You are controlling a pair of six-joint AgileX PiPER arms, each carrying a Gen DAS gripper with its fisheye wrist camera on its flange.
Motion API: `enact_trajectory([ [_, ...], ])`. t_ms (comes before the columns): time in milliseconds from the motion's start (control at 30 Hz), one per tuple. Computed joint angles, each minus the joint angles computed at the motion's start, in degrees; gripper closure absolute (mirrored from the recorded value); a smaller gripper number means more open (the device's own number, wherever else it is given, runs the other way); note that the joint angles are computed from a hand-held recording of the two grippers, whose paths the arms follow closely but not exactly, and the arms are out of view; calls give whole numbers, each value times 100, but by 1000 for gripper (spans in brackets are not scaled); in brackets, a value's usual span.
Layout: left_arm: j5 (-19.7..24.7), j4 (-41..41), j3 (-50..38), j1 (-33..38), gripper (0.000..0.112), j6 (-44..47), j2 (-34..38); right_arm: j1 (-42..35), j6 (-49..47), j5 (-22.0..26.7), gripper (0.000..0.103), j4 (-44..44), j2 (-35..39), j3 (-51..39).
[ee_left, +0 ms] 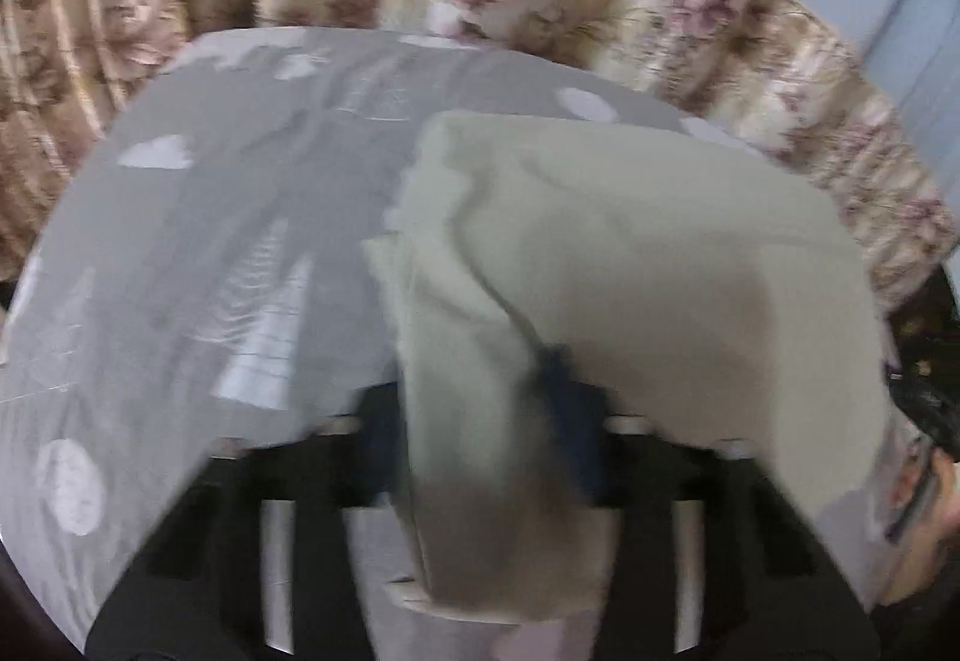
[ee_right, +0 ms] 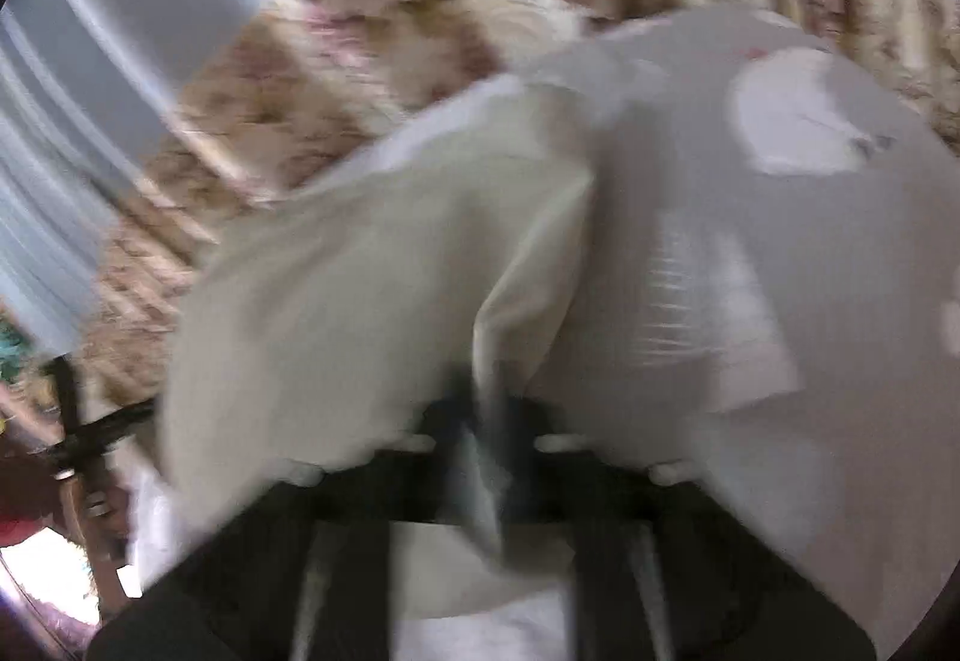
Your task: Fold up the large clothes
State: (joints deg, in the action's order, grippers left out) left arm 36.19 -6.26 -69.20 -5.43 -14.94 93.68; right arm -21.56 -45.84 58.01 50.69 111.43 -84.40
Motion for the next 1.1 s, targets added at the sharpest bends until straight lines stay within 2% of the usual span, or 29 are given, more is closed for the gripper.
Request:
enact_trajectory([
  [67,233,514,-246,-160,101,-358,24,119,-195,-143,101,67,-327,67],
  [133,315,489,-308,-186,107,-320,-132,75,-360,-248,101,203,-640,33],
  [167,347,452,-334,-155,108,-229,-223,112,-371,-453,102,-17,-849,-31],
  [267,286,757,-338,-163,106,-330,-187,451,-158,-933,102,-997,-1009,-125],
  [333,235,1008,-355,-181,104,-368,98,985,125,-1702,102,-2103,-1070,243],
  [367,195,1175,-367,-198,100,-486,251,1234,194,-2223,102,-2676,-1073,608],
  [400,115,1462,-297,-274,98,-737,317,1393,375,-2519,101,-3020,-993,820],
  [467,37,1988,-149,-393,85,-1206,244,1471,508,-2778,100,-3155,-901,1026],
  [533,303,2878,-170,-584,71,-2025,148,1417,504,-3047,93,-3115,-938,1163],
  [567,448,3251,-176,-666,65,-2356,74,1296,486,-3039,83,-2901,-997,1125],
  [667,828,4098,-109,-965,55,-3140,-334,832,-456,-2650,69,-1320,-1313,1150],
  [733,1018,4245,-197,-1198,47,-3435,-553,728,-982,-2464,69,-519,-1525,1217],
  [800,840,3875,-316,-1369,42,-3431,-637,837,-1419,-2315,69,91,-1679,1277],
  [900,444,3149,-676,-1714,42,-3136,-240,1278,-1344,-2491,69,143,-1583,1291],
  [1000,421,2805,-1272,-2087,48,-3204,457,1699,-1114,-2744,69,-21,-1520,1391],
  [1033,359,2619,-1376,-2126,53,-3129,603,1789,-1118,-2746,69,-1,-1522,1428],
  [1067,339,2451,-1518,-2176,67,-3062,784,1870,-1085,-2814,69,-24,-1549,1489],
  [1100,472,2312,-1793,-2254,75,-2993,1063,1962,-1057,-2887,69,-55,-1543,1527],
])
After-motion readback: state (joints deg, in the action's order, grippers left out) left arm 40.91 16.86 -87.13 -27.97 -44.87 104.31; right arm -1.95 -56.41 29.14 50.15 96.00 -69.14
